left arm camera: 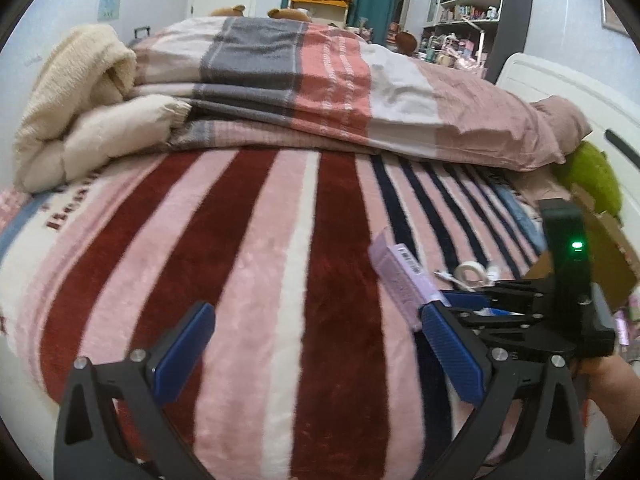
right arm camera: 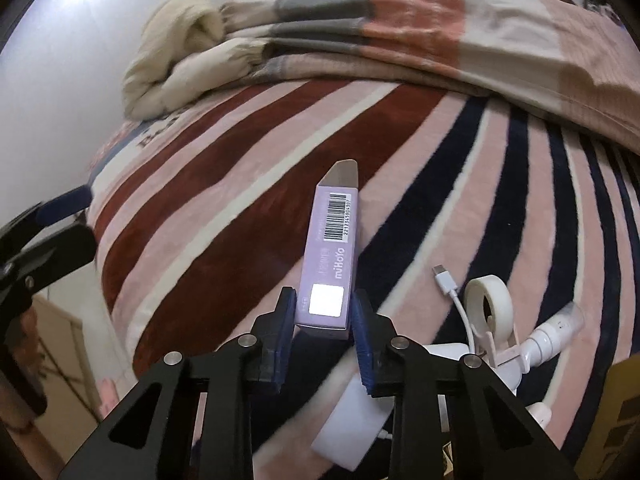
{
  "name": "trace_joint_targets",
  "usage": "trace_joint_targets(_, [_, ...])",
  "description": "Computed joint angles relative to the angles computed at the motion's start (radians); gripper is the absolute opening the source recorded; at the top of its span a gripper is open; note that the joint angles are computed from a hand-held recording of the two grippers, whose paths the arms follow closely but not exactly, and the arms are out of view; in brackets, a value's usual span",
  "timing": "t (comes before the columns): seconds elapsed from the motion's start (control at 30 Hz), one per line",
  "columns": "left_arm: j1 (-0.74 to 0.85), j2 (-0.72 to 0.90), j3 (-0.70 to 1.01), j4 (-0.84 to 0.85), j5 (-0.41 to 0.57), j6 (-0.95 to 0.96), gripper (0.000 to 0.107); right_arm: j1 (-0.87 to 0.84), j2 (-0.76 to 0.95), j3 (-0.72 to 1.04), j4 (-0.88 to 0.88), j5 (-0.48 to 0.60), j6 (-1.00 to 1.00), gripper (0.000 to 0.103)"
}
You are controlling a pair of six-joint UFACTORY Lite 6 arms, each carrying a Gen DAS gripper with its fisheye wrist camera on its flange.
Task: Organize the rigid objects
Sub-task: 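Reach the right gripper to the lilac box and close on it, then carry the lilac box into the cardboard box and open the right gripper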
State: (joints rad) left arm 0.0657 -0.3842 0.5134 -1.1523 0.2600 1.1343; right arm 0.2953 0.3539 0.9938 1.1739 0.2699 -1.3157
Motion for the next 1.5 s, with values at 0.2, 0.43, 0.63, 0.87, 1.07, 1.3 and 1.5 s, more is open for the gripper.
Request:
trace_joint_targets(0.2, [0.079,0.129,0.067,-0.187,0.156,0.188,0.103,0.021,0.09,0.103,-0.19,-0.022,0.22,0.043])
trace_joint_targets(0.43, [0.063,0.252,0.187,-0.187,0.293,0.195,0.102,0.027,0.05,0.069,-0.164,-0.036,0.153,0.021])
trace_joint_targets(0.63, [-0.053,0.218,0.304,-0.192,0.365,0.117,0.101,-0.003,-0.306,-0.087,-0.183,0.126,0.104,0.021])
trace_joint_targets(0.87, [-0.288,0.261,0.501,-0.172,0.34,-0.031,0.062,-0.182,-0.676,-0.159,-0.291,0.372,0.12,0.021])
trace_joint_targets(1.07, [-0.565,0.422,0.742,-0.034,0.201,-0.239,0.056,-0.541,-0.763,-0.121,-0.262,0.63,-0.027,0.021])
trace_joint_targets(1.3, [-0.774,0.816,1.234,0.341,0.254,-0.678,0.056,-0.96,-0.619,0.035,-0.304,0.886,-0.158,0.021])
trace_joint_targets(1.5, [-0.852,1.218,1.807,0.612,0.476,-1.001,0.057,-1.128,-0.43,0.186,-0.412,0.953,-0.166,0.021])
